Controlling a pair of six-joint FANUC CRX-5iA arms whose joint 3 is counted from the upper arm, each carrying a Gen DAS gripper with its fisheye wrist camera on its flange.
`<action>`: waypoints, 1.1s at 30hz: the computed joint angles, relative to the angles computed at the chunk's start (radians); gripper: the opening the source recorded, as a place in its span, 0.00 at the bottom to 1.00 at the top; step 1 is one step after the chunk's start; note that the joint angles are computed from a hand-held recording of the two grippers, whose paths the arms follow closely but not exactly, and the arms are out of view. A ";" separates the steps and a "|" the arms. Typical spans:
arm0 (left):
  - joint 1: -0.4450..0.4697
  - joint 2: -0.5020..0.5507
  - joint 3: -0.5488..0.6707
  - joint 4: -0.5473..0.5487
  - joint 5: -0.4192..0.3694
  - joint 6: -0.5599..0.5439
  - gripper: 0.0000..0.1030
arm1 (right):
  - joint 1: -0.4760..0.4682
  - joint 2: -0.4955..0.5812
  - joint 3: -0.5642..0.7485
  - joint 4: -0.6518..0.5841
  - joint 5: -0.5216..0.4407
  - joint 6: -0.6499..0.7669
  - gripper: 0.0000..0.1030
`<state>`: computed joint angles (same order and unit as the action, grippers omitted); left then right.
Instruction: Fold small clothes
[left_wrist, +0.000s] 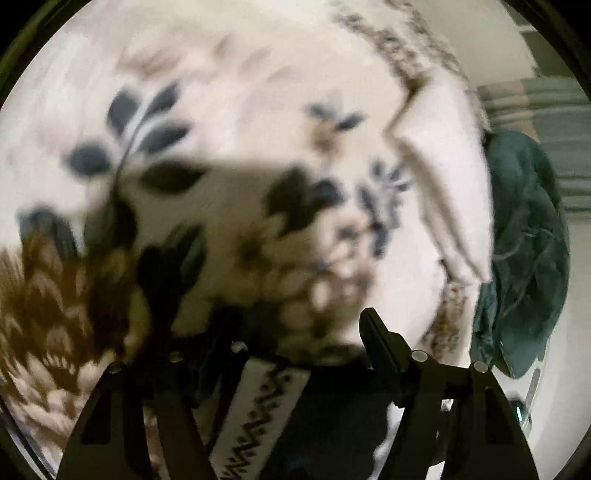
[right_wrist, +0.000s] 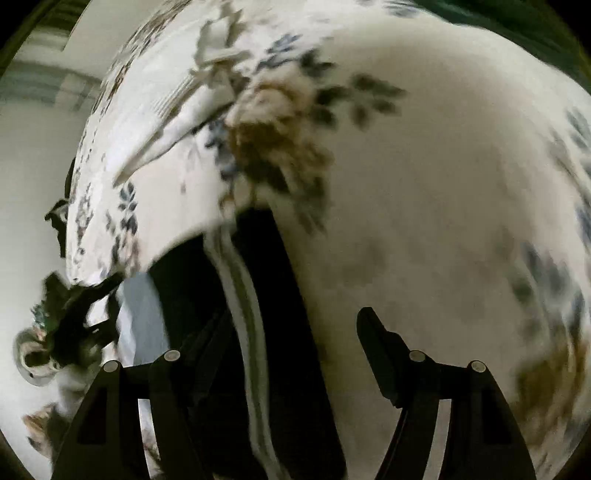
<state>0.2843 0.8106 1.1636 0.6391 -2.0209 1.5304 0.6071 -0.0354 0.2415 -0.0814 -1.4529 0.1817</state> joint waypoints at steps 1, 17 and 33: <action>0.004 0.006 0.027 0.007 -0.012 -0.006 0.64 | -0.039 0.028 0.010 -0.044 0.022 0.048 0.70; 0.223 -0.469 -0.600 -0.416 0.162 -0.479 0.66 | -0.061 0.160 0.199 -0.035 -0.151 0.169 0.35; 0.101 -0.403 -0.538 -0.492 0.148 -0.366 1.00 | 0.225 -0.119 -0.082 0.010 -0.062 -0.190 0.05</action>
<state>0.3856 0.4076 0.6261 0.1475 -1.8733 1.1643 0.8321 -0.1539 0.1599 -0.0717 -1.5153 -0.0082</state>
